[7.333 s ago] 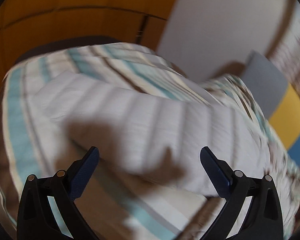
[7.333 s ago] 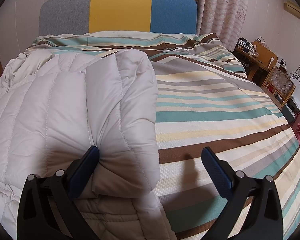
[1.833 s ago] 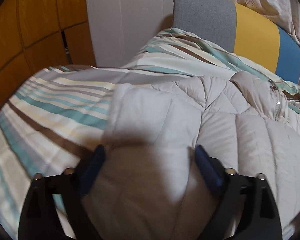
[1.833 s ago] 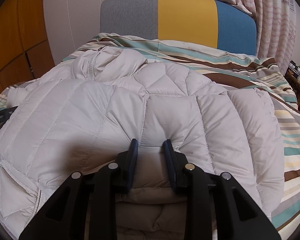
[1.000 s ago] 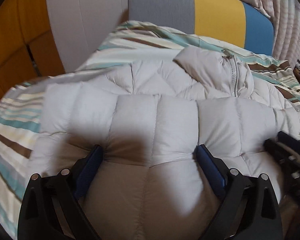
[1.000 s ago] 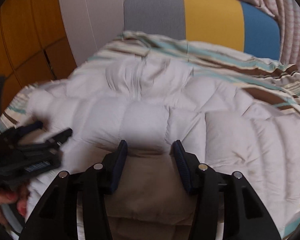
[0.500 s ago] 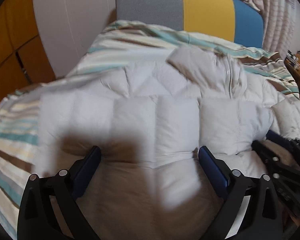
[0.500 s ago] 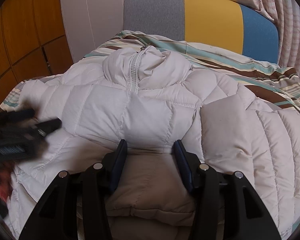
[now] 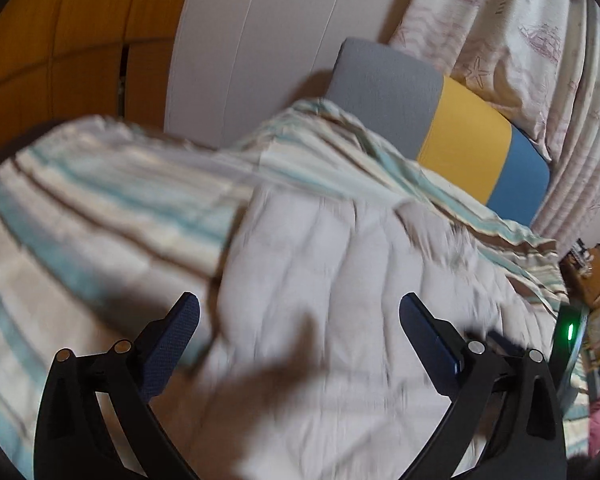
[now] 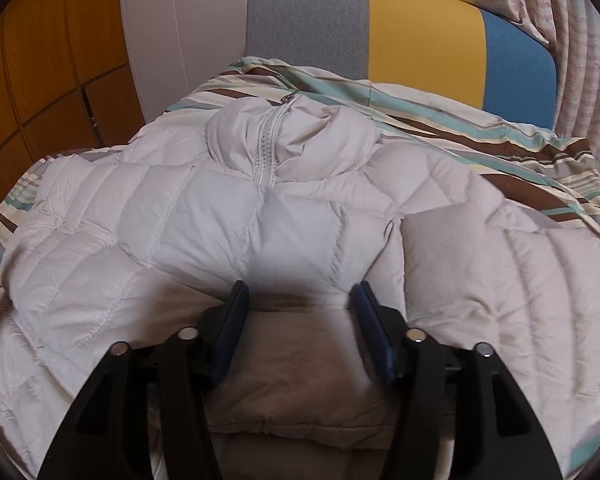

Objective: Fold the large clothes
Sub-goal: 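Grasp the hem with both grippers and fold it up toward the collar, then open both grippers and regrasp the folded jacket edge with both grippers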

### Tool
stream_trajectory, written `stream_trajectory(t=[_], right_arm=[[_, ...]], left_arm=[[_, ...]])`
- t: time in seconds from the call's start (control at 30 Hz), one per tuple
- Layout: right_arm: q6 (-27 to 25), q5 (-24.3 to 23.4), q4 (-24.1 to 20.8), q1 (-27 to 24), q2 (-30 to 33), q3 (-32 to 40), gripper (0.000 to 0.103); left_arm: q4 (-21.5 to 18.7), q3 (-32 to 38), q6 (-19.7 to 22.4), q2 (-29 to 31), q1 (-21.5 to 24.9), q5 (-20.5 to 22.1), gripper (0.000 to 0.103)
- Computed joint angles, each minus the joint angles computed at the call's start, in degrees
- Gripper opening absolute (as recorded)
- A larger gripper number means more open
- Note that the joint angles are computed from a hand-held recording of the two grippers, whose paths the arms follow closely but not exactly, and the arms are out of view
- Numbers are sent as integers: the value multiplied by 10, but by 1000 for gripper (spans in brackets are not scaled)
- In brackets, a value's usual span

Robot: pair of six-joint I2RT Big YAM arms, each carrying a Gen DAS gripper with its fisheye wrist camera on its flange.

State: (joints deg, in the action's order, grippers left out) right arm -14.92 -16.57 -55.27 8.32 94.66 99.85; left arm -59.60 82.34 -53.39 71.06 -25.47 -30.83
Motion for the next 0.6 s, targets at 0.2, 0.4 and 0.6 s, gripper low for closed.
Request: stream_trajectory(t=[0.2,0.4,0.6], right_arm=[[6,-56,-80,-43,-44,5,72],[-34,-104,-135,-119,-132,-65,80],[-91,-140,-176,-228,-205,-139,82]], left_arm=[[-60,-56,-66,-41,-81,-35,99],[-147,-79,-115,-61,-155,-75,99],[-221,-103,-187,-79,-203,-94,99]])
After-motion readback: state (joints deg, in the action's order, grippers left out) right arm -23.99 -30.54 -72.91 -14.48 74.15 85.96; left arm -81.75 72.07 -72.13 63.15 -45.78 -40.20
